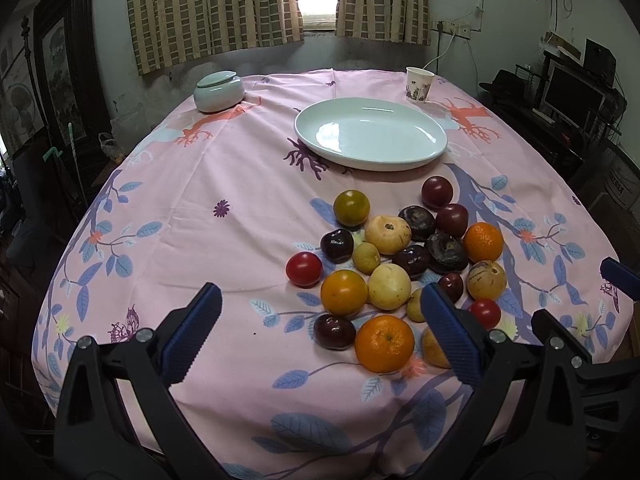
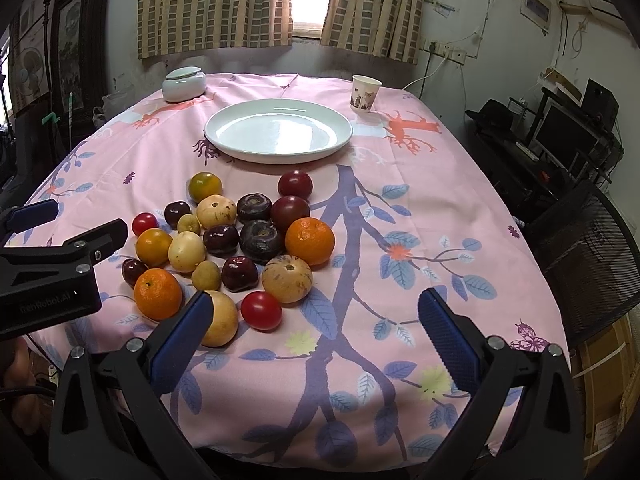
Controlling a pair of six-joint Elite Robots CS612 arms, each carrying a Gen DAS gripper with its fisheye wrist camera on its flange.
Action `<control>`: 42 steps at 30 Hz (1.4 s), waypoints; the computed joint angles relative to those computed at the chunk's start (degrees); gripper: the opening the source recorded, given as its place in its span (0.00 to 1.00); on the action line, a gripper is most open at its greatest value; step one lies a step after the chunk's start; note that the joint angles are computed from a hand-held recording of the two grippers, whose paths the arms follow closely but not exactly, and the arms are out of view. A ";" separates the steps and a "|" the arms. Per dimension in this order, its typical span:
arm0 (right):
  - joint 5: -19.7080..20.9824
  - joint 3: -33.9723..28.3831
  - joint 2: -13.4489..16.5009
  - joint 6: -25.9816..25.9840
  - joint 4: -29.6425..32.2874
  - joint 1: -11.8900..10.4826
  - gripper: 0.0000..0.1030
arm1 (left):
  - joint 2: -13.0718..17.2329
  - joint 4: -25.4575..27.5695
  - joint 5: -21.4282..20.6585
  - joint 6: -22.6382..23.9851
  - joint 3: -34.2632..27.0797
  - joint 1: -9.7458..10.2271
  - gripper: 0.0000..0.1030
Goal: Organize fruits
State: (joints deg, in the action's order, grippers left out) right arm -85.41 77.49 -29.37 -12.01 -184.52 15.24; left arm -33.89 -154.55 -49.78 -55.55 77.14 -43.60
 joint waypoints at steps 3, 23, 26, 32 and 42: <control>0.01 -0.03 0.01 0.01 0.04 0.00 0.99 | -0.01 -0.02 -0.03 -0.02 0.02 0.00 0.98; 0.16 -0.09 0.11 0.07 0.30 0.03 0.99 | 0.16 0.43 -0.25 -0.17 -0.39 -0.07 0.98; 0.10 -0.15 0.09 0.04 0.37 0.01 0.99 | 0.16 0.44 -0.30 -0.19 -0.39 -0.06 0.98; 0.22 -0.22 0.11 -0.04 0.55 -0.05 0.99 | 0.15 0.49 -0.33 -0.20 -0.40 -0.05 0.98; 0.13 0.05 0.25 -0.05 0.26 0.24 0.99 | 0.15 0.53 -0.41 -0.22 -0.41 -0.03 0.98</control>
